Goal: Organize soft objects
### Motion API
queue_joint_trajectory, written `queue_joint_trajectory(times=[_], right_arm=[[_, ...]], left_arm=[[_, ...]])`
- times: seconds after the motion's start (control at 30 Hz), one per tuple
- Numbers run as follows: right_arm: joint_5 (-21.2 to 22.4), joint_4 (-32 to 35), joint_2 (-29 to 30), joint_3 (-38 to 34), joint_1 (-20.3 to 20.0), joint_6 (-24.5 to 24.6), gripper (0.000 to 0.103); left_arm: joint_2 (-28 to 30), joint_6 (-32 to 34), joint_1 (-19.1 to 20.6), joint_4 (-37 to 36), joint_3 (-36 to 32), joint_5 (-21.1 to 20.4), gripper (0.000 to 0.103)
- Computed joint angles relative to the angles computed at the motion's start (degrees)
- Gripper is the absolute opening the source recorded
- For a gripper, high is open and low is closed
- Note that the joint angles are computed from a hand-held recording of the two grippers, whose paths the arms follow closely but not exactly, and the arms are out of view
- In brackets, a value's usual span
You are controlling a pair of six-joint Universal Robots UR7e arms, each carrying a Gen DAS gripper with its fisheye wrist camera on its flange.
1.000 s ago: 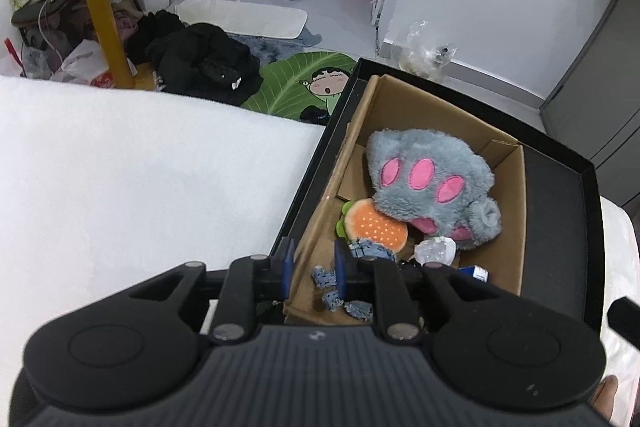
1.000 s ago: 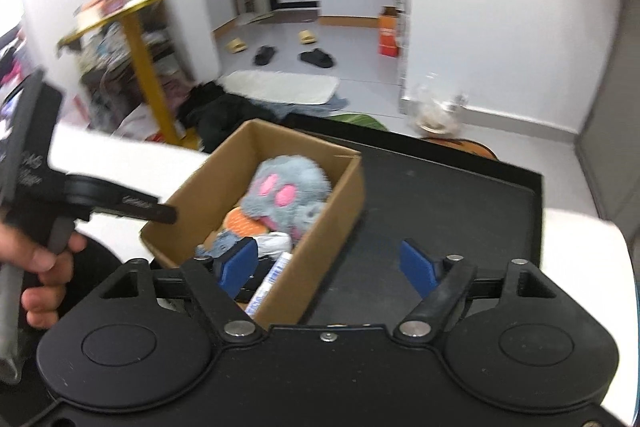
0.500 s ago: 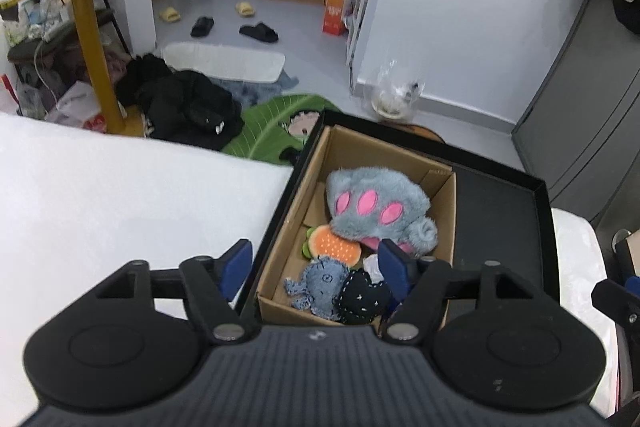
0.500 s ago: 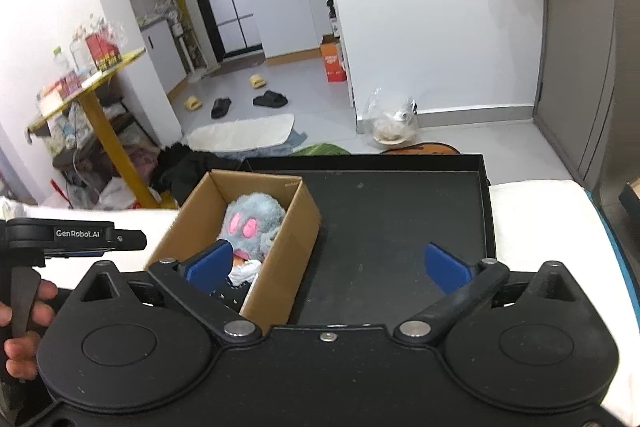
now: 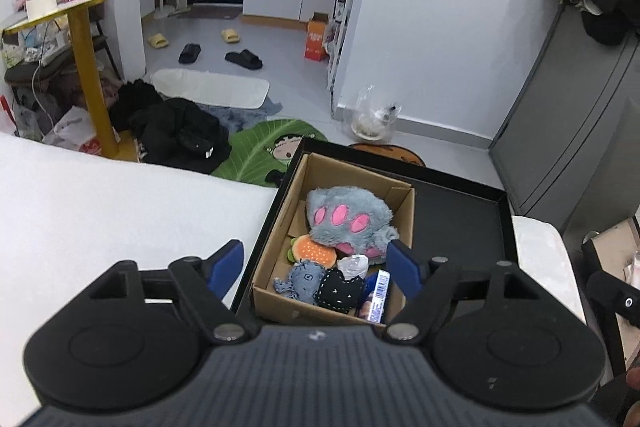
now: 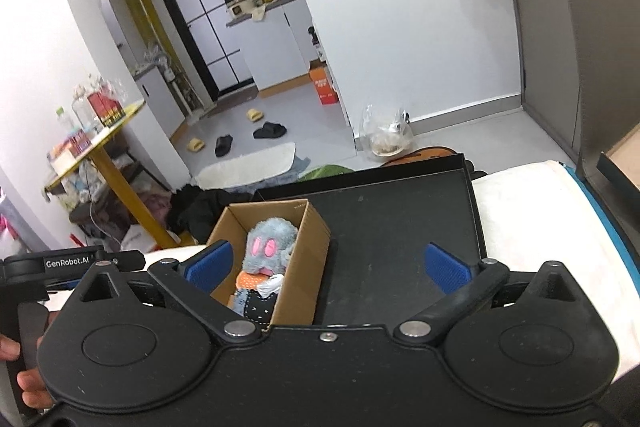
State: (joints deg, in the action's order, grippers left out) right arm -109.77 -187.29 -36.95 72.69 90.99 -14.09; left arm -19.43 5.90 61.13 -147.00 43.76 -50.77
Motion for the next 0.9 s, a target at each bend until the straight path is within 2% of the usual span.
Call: queue_joint_trajectory(times=[0.23, 0.37, 0.53, 0.9], right_arm=[[0.1, -2.9, -2.4, 5.0, 0.5, 1.2, 0.103], [-3.6, -2.5, -3.3, 6.2, 1.6, 0.2, 0.103], [-6.9, -0.7, -4.4, 6.6, 2.9, 1.3, 0.103], [-12.1, -0.8, -5.4, 7.3, 5.7, -0.2, 0.103]], left_arm=[[-4.4, 2.7, -1.4, -5.3, 7.8, -0.2, 0.081], [-6.8, 4.4, -2.2, -8.1, 11.8, -0.5, 0.085], [-9.2, 4.9, -3.2, -8.2, 15.2, -0.4, 0.087], [-13.4, 6.6, -5.7, -11.0, 21.8, 1.4, 0.097]])
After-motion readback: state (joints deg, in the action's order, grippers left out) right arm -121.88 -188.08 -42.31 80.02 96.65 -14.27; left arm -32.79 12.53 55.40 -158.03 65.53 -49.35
